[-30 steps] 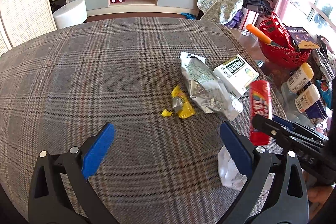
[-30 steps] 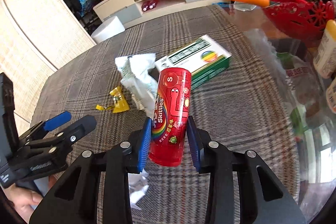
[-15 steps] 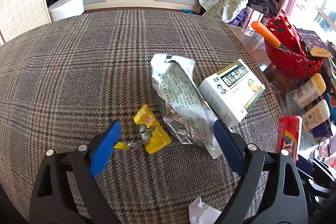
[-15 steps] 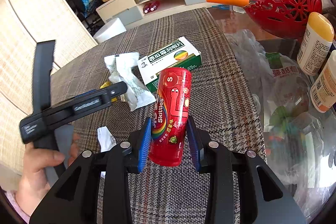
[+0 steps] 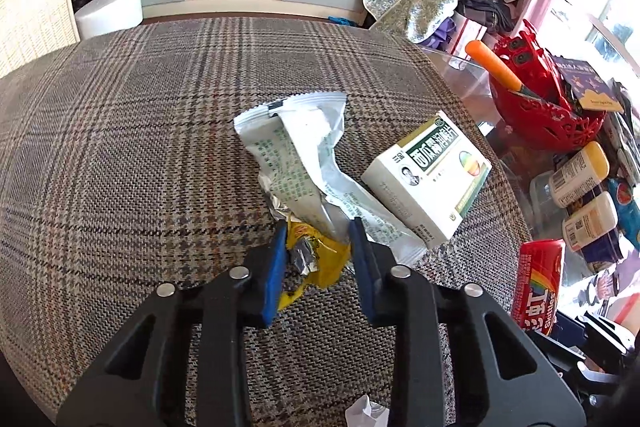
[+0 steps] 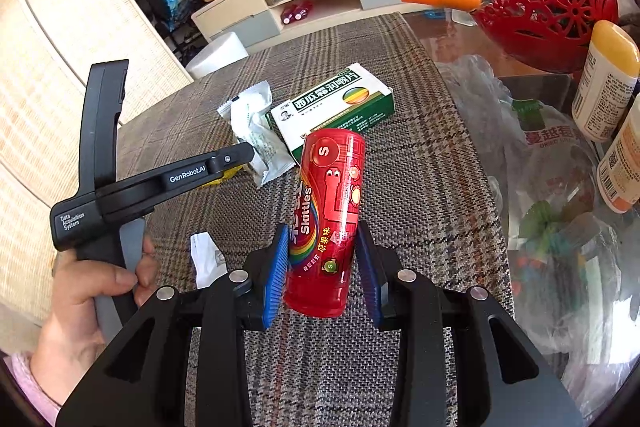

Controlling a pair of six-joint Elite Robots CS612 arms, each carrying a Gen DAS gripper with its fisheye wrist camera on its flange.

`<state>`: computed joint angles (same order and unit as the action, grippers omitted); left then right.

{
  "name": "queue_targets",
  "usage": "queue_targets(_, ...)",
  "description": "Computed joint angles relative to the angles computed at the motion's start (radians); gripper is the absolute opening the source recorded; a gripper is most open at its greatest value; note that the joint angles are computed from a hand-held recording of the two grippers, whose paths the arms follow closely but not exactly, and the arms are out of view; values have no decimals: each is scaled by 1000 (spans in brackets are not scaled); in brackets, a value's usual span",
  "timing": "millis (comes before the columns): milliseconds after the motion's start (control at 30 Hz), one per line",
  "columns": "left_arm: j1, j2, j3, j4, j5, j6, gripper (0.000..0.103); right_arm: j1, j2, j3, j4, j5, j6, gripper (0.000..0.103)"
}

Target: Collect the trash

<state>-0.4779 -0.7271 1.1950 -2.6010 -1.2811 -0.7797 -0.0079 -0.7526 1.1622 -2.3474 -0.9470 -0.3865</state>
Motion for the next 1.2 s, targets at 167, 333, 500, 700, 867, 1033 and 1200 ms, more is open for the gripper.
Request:
queue_targets(167, -4, -1, 2, -9, -4, 29, 7, 0, 0, 4, 2, -1, -2, 35)
queue_targets(333, -5, -13, 28, -35, -4, 57, 0, 0, -5, 11, 1, -2, -1, 35)
queue_targets(500, -11, -33, 59, -60, 21, 66, 0, 0, -12, 18, -6, 3, 2, 35)
queue_targets(700, -17, -49, 69, -94, 50, 95, 0, 0, -14, 18, -11, 11, 6, 35)
queue_targets(867, -12, -38, 45, -84, 69, 97, 0, 1, -15, 19, -1, 24, -1, 35)
queue_targets(1033, 5, -5, -3, -83, 76, 81, 0, 2, -12, 17, 2, 31, -5, 35)
queue_targets(1200, 11, 17, -52, -11, 97, 52, 8, 1, -3, 7, 17, 31, -14, 35)
